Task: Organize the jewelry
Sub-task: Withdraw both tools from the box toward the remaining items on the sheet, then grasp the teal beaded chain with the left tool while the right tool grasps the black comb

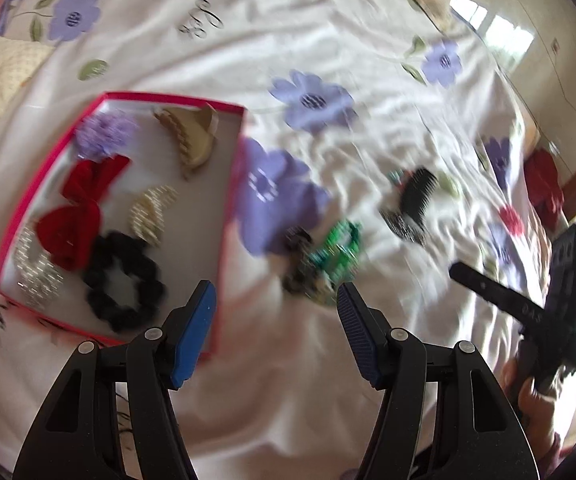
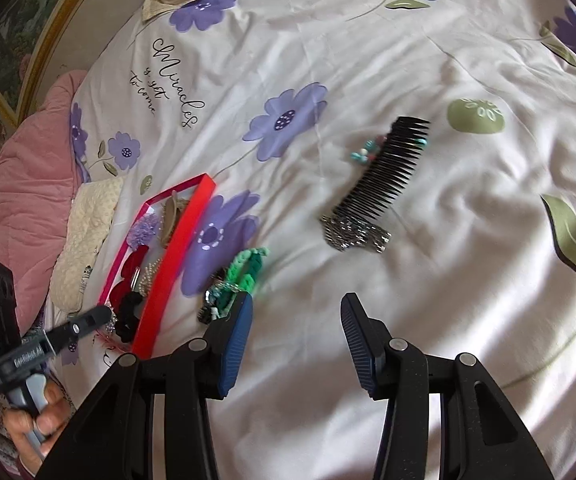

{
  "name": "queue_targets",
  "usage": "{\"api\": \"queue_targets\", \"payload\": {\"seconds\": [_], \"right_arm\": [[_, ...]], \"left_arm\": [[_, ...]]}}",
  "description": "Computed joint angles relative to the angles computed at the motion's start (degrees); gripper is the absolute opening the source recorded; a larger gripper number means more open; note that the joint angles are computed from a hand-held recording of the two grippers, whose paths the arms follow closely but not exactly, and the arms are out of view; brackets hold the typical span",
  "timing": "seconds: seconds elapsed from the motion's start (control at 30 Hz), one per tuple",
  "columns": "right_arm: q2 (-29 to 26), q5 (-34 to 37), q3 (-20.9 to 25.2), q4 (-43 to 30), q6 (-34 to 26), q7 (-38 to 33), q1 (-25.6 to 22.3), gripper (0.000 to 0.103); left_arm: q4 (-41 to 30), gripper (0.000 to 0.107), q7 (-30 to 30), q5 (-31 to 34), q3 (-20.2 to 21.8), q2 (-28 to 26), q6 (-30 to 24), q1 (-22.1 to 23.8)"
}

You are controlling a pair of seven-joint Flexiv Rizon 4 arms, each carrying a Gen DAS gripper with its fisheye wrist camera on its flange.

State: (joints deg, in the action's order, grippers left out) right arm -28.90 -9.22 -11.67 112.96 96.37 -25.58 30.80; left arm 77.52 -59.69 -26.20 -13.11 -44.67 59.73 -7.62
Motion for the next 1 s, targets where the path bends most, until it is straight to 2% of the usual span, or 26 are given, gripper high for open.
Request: {"api": "queue_targets", "payload": {"seconds": [0.37, 0.57, 0.73, 1.0], "right_arm": [[0.33, 2.06, 1.42, 1.71, 1.62, -1.16, -2.16, 0.049], [-1.11, 2.85, 0.60, -0.04, 1.19, -1.22, -3.59, 0.049], [-3.47, 3.31, 3.99, -3.41, 0.56, -1.11, -8.31, 0.049], [-6.99, 4.09, 8.71, -7.87, 0.75, -0.93, -14.22, 0.049]], "left_arm": [[0.36, 0.062, 0.17, 1.44, 0.26, -0.23, -2.34, -1.71], [-3.67, 0.061, -0.73, 3.42, 1.53, -2.54, -4.45, -3.35], [-11.84, 0.061, -1.29, 5.92, 2.77, -6.70, -7.95, -4.97], [-31.45, 0.061, -1.67, 8.71, 4.54, -16.46, -19.01, -7.53]]}}
